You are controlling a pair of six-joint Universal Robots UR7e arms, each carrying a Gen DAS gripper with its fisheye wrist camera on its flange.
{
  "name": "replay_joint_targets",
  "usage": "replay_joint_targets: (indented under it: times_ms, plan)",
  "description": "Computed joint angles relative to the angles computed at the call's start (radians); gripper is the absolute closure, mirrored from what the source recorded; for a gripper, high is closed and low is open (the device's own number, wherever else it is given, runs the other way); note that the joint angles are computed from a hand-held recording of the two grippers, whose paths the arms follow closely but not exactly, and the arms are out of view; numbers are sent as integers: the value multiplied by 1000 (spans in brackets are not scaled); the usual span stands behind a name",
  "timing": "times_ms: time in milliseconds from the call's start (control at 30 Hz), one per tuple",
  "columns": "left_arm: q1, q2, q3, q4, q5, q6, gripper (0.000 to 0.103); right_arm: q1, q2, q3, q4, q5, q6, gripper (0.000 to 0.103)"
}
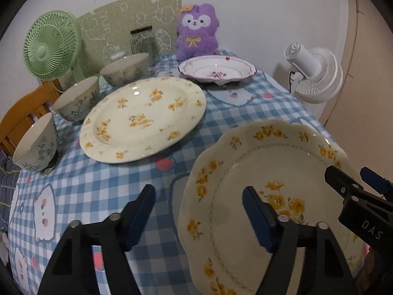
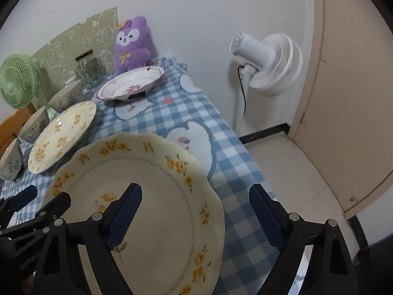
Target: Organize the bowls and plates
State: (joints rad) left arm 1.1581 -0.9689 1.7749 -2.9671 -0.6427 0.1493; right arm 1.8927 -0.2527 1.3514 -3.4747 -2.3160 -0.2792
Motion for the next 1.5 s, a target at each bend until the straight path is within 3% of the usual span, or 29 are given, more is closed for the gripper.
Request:
replay_joint_targets:
  times_ms: [167, 433, 667, 1267, 1500]
  plan:
    - [12, 9, -21, 68, -8, -37, 45, -13, -9, 8, 55, 13, 40, 26]
    - [12, 11, -21, 75, -24, -28, 53, -20, -14, 4, 115, 37, 72, 48]
    - [19, 3, -45, 139, -32, -104, 59, -15, -12, -12, 156, 23, 102, 48]
    - [36, 22, -83, 111, -14, -89, 59, -3, 33, -109, 228, 14, 113, 48]
    - [38, 20, -87, 129, -22, -91, 58, -7, 21, -103, 264, 26, 157, 48]
